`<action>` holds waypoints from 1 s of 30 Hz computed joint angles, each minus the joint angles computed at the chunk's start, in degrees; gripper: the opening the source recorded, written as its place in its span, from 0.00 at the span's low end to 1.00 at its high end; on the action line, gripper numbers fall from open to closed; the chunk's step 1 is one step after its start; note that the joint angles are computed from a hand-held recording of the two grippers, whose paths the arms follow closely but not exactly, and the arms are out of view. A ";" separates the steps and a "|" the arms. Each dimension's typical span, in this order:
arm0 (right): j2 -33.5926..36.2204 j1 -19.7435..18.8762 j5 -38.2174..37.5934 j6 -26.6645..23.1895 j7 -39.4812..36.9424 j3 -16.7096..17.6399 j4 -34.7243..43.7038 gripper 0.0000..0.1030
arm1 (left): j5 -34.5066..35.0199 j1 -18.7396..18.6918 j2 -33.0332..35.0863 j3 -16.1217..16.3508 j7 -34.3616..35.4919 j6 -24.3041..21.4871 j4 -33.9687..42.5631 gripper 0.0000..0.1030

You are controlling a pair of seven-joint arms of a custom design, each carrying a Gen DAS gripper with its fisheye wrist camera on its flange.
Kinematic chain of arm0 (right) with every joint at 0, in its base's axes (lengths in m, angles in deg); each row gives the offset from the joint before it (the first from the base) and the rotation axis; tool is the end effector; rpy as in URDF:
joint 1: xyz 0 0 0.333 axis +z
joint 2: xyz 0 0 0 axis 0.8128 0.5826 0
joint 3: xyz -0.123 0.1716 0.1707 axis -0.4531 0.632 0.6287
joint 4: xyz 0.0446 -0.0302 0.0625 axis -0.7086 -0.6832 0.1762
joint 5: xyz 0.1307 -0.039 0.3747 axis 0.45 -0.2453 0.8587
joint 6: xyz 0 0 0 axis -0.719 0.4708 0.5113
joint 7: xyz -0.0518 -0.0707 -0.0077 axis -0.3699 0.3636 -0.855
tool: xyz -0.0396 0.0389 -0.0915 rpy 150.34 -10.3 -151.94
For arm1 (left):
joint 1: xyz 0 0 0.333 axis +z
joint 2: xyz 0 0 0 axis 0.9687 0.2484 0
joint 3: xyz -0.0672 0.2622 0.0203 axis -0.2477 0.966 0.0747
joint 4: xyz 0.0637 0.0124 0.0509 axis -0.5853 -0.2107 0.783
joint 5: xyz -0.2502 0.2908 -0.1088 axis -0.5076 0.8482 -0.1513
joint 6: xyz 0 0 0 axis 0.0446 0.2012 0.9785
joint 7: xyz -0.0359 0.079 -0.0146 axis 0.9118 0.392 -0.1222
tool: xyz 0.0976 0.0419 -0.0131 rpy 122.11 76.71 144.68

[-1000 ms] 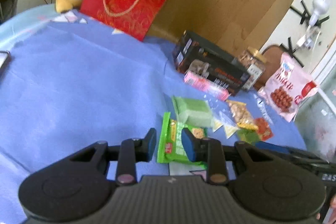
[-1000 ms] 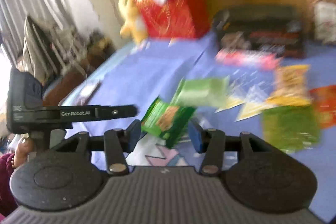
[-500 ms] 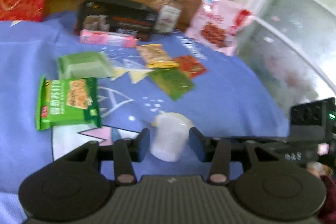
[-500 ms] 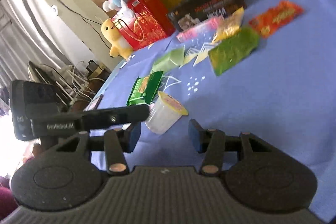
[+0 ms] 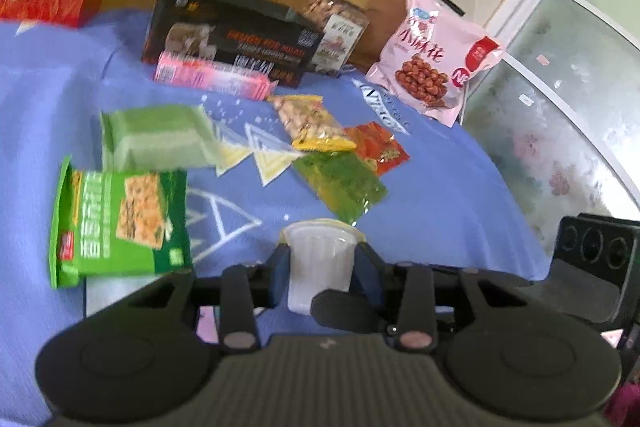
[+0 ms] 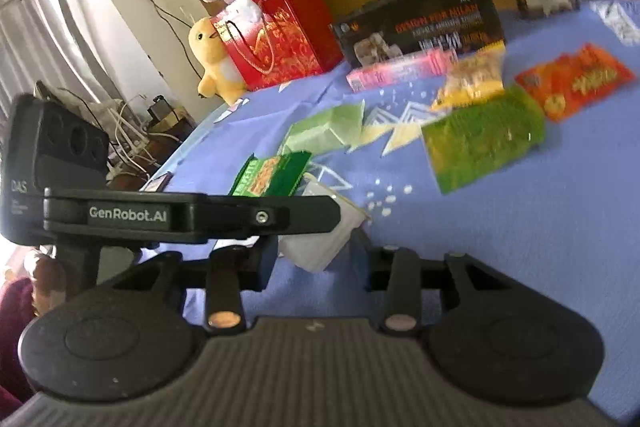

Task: Organize snacks
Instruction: 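Grasp the white yogurt cup with the left gripper, then carry the yogurt cup into the black tin box and open the left gripper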

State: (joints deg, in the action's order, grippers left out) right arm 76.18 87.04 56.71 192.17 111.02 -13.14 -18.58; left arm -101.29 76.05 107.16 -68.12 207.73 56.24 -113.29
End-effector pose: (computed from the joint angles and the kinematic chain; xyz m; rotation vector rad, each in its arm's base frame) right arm 0.5706 0.3986 0.4193 -1.4748 1.4859 -0.2291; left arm 0.6705 -0.1695 0.4263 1.4540 -2.3210 1.4174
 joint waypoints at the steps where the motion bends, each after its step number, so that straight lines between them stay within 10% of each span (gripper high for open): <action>1: -0.04 1.41 -0.47 -0.11 0.41 -1.75 0.18 0.41 | -0.24 0.00 0.09 -0.13 0.30 0.13 0.24 0.35; 7: 1.36 9.54 -8.63 -7.81 4.23 -11.70 4.64 0.41 | 4.62 -1.55 4.72 0.21 -3.52 -1.29 6.29 0.36; 12: 2.80 4.13 -9.72 -10.85 2.18 -5.47 6.81 0.41 | 7.36 -1.08 6.71 -0.78 -6.38 -2.09 8.19 0.45; 30: 5.96 6.75 -31.88 -15.93 16.83 -10.36 17.36 0.40 | 5.39 -0.67 8.13 -2.16 -2.11 0.65 13.94 0.36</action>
State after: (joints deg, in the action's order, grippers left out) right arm 82.13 93.78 24.84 176.24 127.85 -23.50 -1.22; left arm -95.91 75.38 115.29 -70.29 205.62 56.90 -99.34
